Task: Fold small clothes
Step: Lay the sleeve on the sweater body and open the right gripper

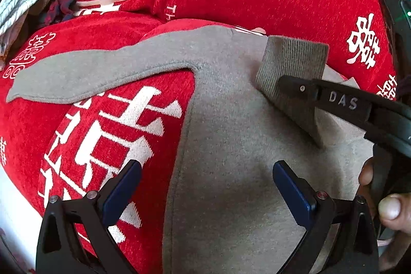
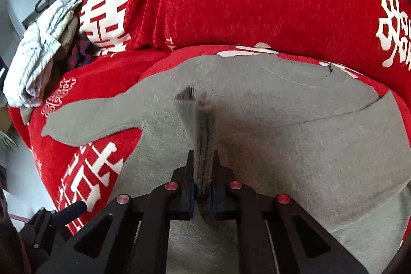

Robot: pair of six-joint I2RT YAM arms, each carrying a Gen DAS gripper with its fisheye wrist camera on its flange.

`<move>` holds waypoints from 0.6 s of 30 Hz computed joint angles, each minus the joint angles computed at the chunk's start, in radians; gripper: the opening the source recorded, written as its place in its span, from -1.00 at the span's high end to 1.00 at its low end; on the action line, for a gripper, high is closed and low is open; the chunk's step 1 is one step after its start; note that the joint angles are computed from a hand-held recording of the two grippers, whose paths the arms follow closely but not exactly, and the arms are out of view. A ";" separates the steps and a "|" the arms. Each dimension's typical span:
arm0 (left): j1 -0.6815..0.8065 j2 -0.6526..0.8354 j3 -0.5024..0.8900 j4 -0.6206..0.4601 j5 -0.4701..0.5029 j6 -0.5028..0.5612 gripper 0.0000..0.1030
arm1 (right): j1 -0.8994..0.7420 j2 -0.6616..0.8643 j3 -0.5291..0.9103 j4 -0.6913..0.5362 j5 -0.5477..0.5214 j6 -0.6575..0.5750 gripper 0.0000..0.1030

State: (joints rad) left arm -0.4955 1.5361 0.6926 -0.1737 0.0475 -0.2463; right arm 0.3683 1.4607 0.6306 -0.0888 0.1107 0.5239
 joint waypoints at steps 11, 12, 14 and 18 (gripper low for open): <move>-0.042 -0.046 0.015 -0.046 -0.030 -0.024 -0.98 | -0.142 -0.201 -0.083 0.066 -0.230 0.006 -0.16; -0.043 -0.053 0.015 -0.050 -0.026 -0.028 -0.98 | -0.154 -0.228 -0.086 0.049 -0.222 0.000 -0.19; -0.046 -0.081 0.012 -0.052 -0.017 -0.038 -0.98 | -0.196 -0.284 -0.103 0.014 -0.227 -0.023 -0.21; -0.081 -0.077 0.051 -0.064 -0.013 -0.048 -0.98 | -0.282 -0.364 -0.149 -0.106 -0.150 -0.080 -0.21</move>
